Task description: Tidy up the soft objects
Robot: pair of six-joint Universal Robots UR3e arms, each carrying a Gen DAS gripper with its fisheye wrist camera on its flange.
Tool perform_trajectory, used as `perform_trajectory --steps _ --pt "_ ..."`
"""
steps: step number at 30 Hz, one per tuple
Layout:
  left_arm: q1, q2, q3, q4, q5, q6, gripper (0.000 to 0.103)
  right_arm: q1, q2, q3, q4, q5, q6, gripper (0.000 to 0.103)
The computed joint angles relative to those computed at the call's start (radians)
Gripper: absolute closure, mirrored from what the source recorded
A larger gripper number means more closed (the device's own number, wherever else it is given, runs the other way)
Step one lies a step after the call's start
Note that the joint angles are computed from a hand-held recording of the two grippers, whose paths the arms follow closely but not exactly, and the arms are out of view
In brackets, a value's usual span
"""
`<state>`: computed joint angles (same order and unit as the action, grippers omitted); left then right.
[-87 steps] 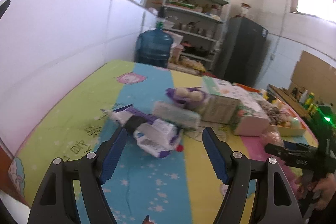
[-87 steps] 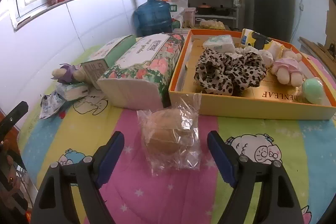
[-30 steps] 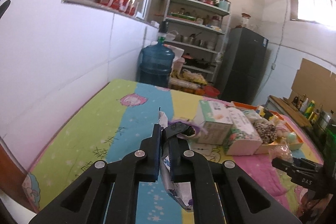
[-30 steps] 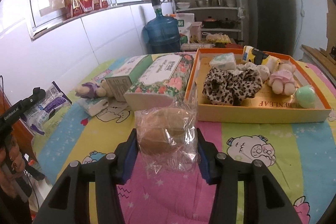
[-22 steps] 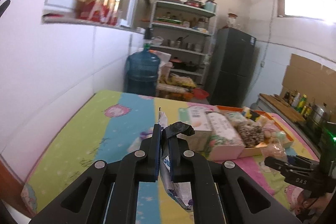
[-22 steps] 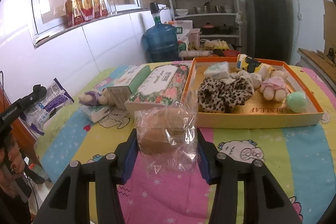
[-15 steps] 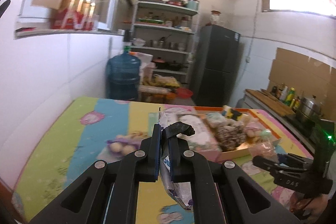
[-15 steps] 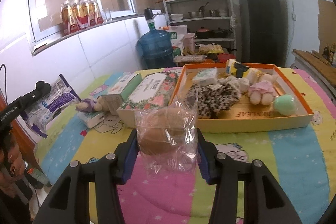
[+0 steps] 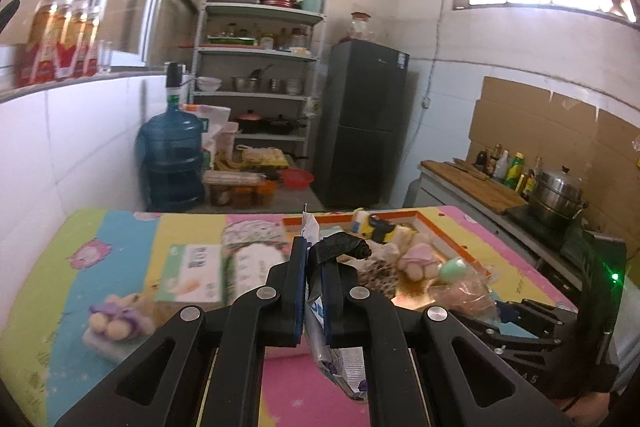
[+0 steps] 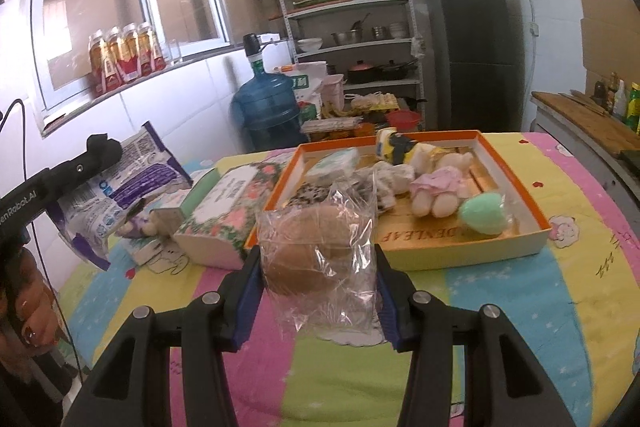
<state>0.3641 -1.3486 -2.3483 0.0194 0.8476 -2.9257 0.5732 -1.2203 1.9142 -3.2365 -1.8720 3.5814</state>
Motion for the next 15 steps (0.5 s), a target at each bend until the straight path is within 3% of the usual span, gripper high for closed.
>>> perform_trajectory --steps 6,15 --pt "-0.194 -0.169 0.153 0.073 0.161 -0.096 0.097 -0.069 -0.042 0.053 -0.03 0.041 -0.033 0.053" --pt "-0.377 -0.376 0.368 0.08 0.329 -0.172 0.097 -0.177 -0.078 0.102 -0.062 0.122 -0.086 0.053"
